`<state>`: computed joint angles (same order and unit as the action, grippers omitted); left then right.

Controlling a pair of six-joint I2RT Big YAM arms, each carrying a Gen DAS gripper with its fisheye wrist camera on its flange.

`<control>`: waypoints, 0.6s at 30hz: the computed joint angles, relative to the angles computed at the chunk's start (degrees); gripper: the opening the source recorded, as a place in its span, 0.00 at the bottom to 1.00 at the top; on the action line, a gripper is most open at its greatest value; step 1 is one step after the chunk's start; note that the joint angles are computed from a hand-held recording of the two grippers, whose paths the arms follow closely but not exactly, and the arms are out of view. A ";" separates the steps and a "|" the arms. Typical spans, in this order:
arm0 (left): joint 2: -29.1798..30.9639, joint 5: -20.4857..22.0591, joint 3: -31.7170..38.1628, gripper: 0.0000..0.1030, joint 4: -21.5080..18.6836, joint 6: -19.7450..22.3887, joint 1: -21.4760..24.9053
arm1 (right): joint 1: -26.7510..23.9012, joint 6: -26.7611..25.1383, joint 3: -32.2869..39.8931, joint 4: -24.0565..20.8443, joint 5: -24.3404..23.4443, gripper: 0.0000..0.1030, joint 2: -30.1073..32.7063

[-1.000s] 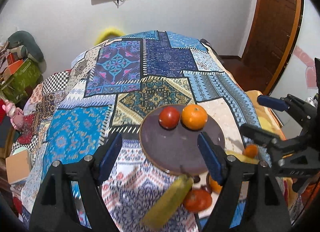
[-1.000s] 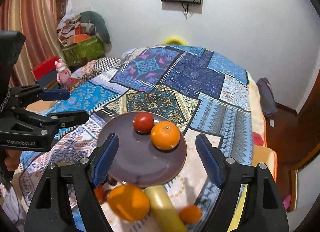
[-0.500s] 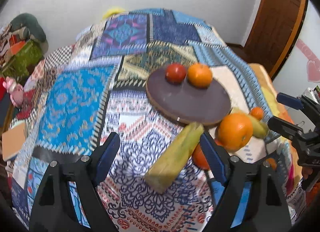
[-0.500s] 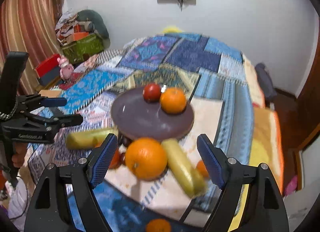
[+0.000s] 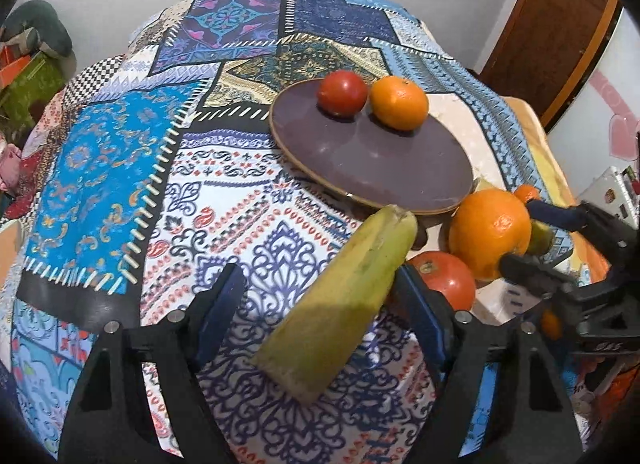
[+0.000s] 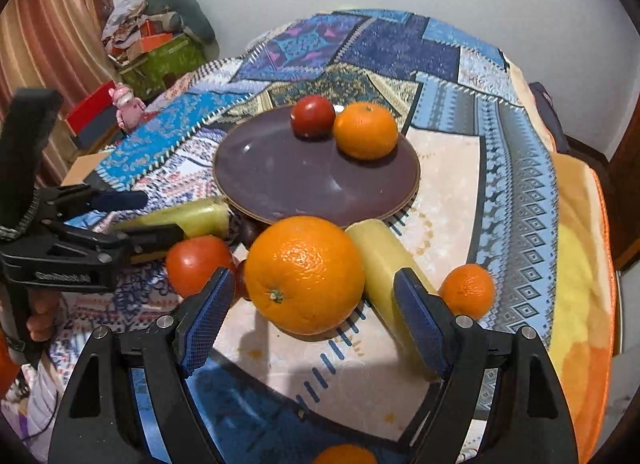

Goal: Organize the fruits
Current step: 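Move the left gripper to the pale green gourd and grasp it, then lift the gourd with the left gripper while the right gripper grasps another large orange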

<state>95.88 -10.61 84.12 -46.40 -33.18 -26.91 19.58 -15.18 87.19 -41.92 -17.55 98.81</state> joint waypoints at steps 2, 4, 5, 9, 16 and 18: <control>-0.08 1.27 -0.25 0.69 0.87 -0.30 0.18 | 0.00 0.22 0.58 -0.66 -0.11 0.78 0.76; -0.36 3.01 -0.87 0.64 1.84 -0.75 0.58 | 0.40 0.13 0.22 0.09 0.54 0.77 0.57; -0.65 4.24 -1.39 0.63 2.58 -0.99 0.85 | 0.57 -0.06 0.37 -0.09 0.56 0.77 0.67; -1.05 5.97 -1.94 0.54 3.03 -1.65 0.92 | 1.26 -0.92 1.52 -1.90 0.39 0.74 1.60; -1.45 -0.27 -1.57 0.41 -0.46 -1.17 -1.75 | 0.20 -0.51 1.06 -2.20 0.01 0.65 1.06; -2.36 -0.57 -2.45 0.40 -0.93 -2.81 -2.03 | -0.31 -0.15 0.34 -2.38 -0.87 0.64 0.43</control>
